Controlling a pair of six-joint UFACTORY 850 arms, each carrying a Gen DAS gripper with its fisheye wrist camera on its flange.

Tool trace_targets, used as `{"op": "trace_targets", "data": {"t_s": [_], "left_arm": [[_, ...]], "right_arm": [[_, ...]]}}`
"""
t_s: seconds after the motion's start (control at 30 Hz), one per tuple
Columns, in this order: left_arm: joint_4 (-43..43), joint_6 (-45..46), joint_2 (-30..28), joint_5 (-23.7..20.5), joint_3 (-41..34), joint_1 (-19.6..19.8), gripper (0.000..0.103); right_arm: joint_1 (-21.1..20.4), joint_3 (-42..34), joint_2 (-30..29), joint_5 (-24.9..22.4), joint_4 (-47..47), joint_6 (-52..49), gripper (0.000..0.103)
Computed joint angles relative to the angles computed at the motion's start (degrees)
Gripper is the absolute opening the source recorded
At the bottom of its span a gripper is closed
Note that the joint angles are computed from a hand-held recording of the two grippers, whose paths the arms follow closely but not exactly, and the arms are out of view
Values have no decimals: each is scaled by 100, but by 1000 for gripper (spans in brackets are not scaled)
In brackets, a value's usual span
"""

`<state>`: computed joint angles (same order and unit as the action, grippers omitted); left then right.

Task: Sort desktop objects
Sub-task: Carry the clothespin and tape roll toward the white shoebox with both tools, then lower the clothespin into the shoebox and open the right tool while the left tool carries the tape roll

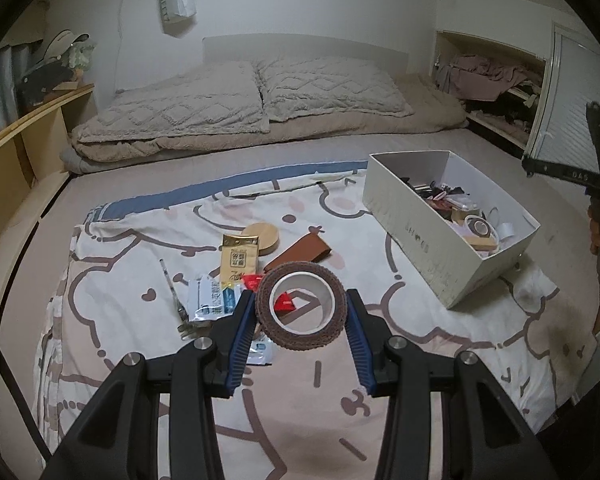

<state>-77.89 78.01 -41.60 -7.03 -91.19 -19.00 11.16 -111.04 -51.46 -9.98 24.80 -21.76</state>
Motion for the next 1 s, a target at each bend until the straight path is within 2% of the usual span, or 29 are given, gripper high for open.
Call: {"op": "trace_targets", "data": {"t_s": [0.13,0.2,0.4,0.6,0.83,1.0], "left_arm": [[658,-724,-87,-48,-157,-54,44],[863,-907,-119,-46,-219,-102,44],[1094,-1142,-185,-60,-373,-227,44],[876,-1001,-236,-96,-540,-318,44],[867,-940,-373,-144,-863,-499,44],[731,-793,-496,-230,-1156,-630,44]], "right_arm": [[-55,-390,-301,-469,-1876,1930,41],[-67,-625,-474,-819,-2290,2363,41],[-103,-1007,-806,-1410,-2470,2551,41],[-191,-1846,-1354,-2291,-2466,2647,41],[-186,-2653,-1853,-3044,-2585,2876,41],[-183,-3047,-2103,-3407,-2580,2889,41]]}}
